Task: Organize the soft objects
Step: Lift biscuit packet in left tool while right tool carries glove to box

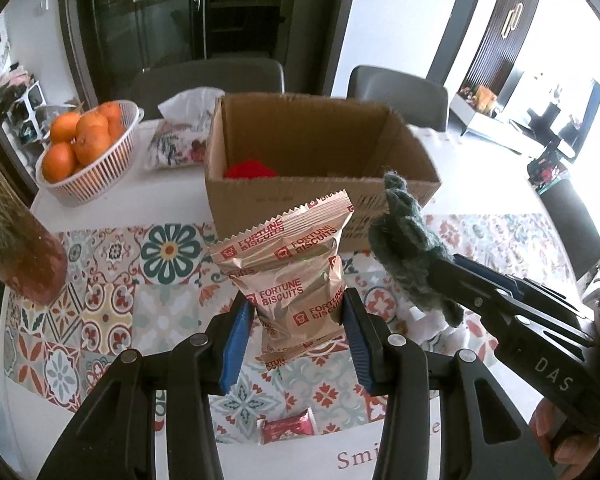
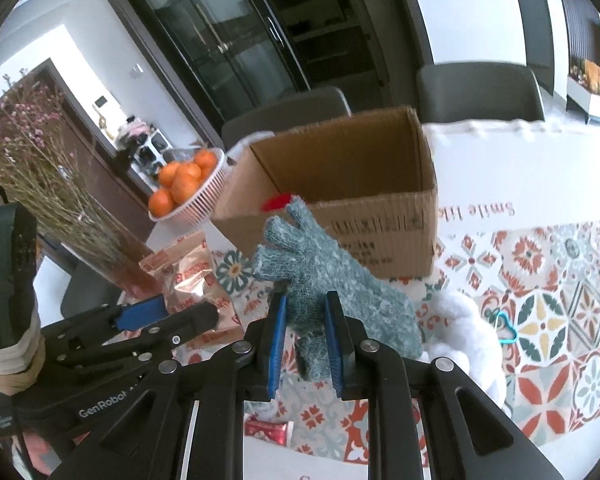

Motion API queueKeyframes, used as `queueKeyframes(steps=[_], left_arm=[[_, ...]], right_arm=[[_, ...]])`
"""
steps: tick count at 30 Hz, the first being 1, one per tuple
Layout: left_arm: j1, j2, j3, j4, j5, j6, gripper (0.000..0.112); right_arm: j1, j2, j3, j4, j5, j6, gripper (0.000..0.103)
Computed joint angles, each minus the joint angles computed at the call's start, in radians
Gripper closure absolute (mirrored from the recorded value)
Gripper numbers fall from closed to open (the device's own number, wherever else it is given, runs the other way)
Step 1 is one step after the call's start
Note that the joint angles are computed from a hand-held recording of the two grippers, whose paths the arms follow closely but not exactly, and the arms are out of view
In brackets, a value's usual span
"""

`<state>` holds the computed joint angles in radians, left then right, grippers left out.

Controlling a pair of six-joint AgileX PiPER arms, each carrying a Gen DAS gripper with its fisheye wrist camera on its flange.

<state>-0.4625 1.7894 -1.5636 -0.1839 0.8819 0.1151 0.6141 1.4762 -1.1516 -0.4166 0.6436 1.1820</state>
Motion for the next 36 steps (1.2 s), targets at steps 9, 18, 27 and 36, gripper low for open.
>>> queueKeyframes(steps=[9, 18, 27, 36], left_arm=[[-0.008, -0.037, -0.063, -0.008, 0.006, 0.013, 0.068], [-0.002, -0.011, -0.187, -0.005, 0.034, 0.018, 0.068], [-0.003, 0.066, -0.363, 0.021, 0.085, 0.014, 0.068], [0.0, 0.194, -0.588, 0.036, 0.171, 0.017, 0.068]], right_arm=[[0.035, -0.043, -0.07, -0.123, 0.07, 0.066, 0.083], [0.033, -0.033, -0.175, -0.186, 0.124, 0.04, 0.083], [-0.004, 0.01, -0.278, -0.182, 0.135, -0.032, 0.084], [-0.066, 0.054, -0.336, -0.124, 0.111, -0.135, 0.084]])
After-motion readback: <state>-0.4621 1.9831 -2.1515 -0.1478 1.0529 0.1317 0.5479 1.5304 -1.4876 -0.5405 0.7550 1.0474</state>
